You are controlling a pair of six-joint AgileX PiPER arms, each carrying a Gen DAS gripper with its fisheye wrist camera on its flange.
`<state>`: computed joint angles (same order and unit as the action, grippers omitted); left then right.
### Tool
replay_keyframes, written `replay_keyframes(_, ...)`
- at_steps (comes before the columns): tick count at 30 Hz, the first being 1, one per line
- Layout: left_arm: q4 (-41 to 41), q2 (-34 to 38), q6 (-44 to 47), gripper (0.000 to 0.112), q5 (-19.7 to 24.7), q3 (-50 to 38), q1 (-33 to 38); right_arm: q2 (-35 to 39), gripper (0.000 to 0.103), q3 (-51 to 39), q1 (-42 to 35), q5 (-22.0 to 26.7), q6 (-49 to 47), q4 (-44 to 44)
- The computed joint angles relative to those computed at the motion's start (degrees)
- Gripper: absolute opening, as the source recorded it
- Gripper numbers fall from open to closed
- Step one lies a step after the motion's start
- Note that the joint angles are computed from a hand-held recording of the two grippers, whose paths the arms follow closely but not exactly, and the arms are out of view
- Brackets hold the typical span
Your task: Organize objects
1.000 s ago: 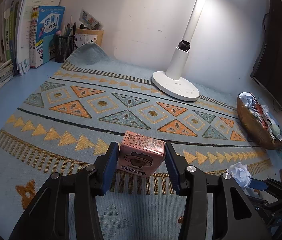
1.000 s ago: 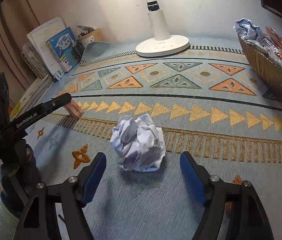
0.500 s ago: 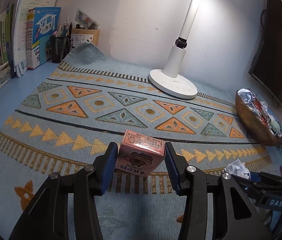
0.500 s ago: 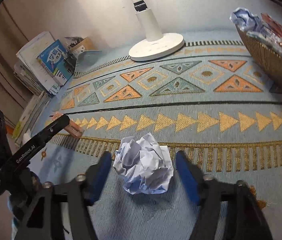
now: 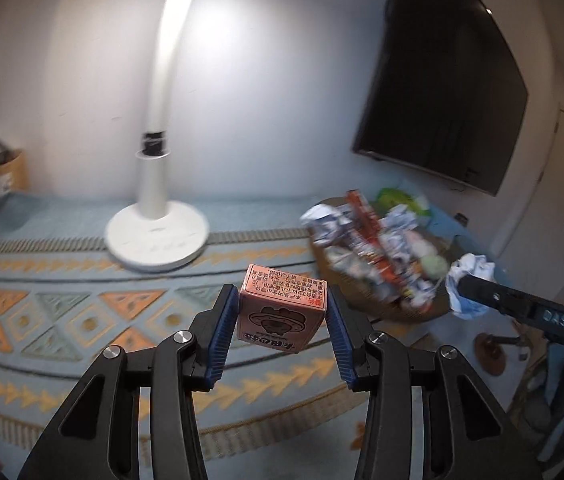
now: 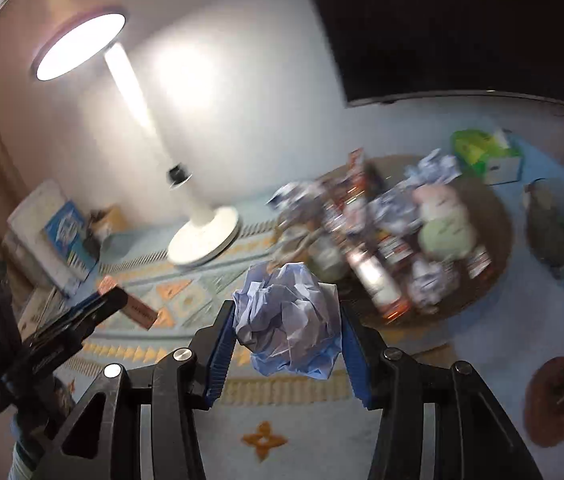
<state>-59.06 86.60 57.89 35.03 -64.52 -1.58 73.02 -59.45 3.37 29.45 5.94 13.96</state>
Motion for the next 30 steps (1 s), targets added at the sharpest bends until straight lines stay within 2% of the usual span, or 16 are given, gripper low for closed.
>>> replay_keyframes(2, 2.21, 3.25, -3.73, 0.041, -1.85, -4.85, -6.37, 3.33, 0.049, -5.02, -7.25, 2.82, -4.54, 5.85)
replay_keyframes(4, 5.64, 5.67, -6.21, 0.041, -9.22, -6.46, -13.26, 8.45, 0.049, -11.42, -11.34, 6.98, -4.03, 6.45)
replay_keyframes(5, 9.93, 7.44, -9.14, 0.041, -12.43, -7.49, -16.44, 10.7, 0.049, -13.84, -12.68, 8.63, -5.34, 8.2)
replay_keyframes(7, 11.65, 11.53, -10.1, 0.041, -12.91, -10.09, -19.48, 14.12, 0.049, -17.1, -13.89, 10.06, -9.67, 12.73)
replay_keyframes(9, 11.01, 14.45, -9.11, 0.041, -14.15, -11.63, -21.7, 16.3, 0.049, -19.12, -13.19, 8.95, -10.74, 13.73)
replay_keyframes(11, 11.29, 16.41, -8.88, 0.045, -16.26, -12.53, -23.47, 17.61, 0.056, -19.87, -12.54, 5.92, -9.36, 13.01)
replay_keyframes(12, 14.87, 17.43, -12.21, 0.054, -16.71, -13.54, -24.15, 18.36, 0.07, -20.46, -12.2, 5.05, -7.99, 11.71)
replay_keyframes(13, 18.8, 18.38, -15.65, 0.065, -16.5, -14.51, -24.63, 18.84, 0.075, -20.76, -12.42, 4.79, -8.38, 12.08)
replay_keyframes(15, 22.7, 19.29, -18.49, 0.081, -16.05, -14.9, -24.88, 19.64, 0.075, -20.75, -14.32, 6.01, -14.51, 18.48)
replay_keyframes(18, 23.87, 18.77, -18.95, 0.082, -15.56, -13.63, -24.28, 17.03, 0.075, -16.61, -16.35, 5.42, -20.25, 24.15)
replay_keyframes(21, 19.27, 16.22, -16.17, 0.082, -14.43, -11.16, -22.63, 13.52, 0.075, -12.26, -16.82, 3.38, -20.74, 23.71)
replay_keyframes(25, 10.23, 10.66, -9.34, 0.082, -13.47, -5.96, -19.19, 9.48, 0.075, -8.25, -17.1, 4.82, -23.09, 27.68)
replay_keyframes(30, 4.89, 4.05, -5.89, 0.082, -9.65, -0.49, -11.16, 2.39, 0.076, -3.41, -10.86, 1.67, -13.9, 18.26)
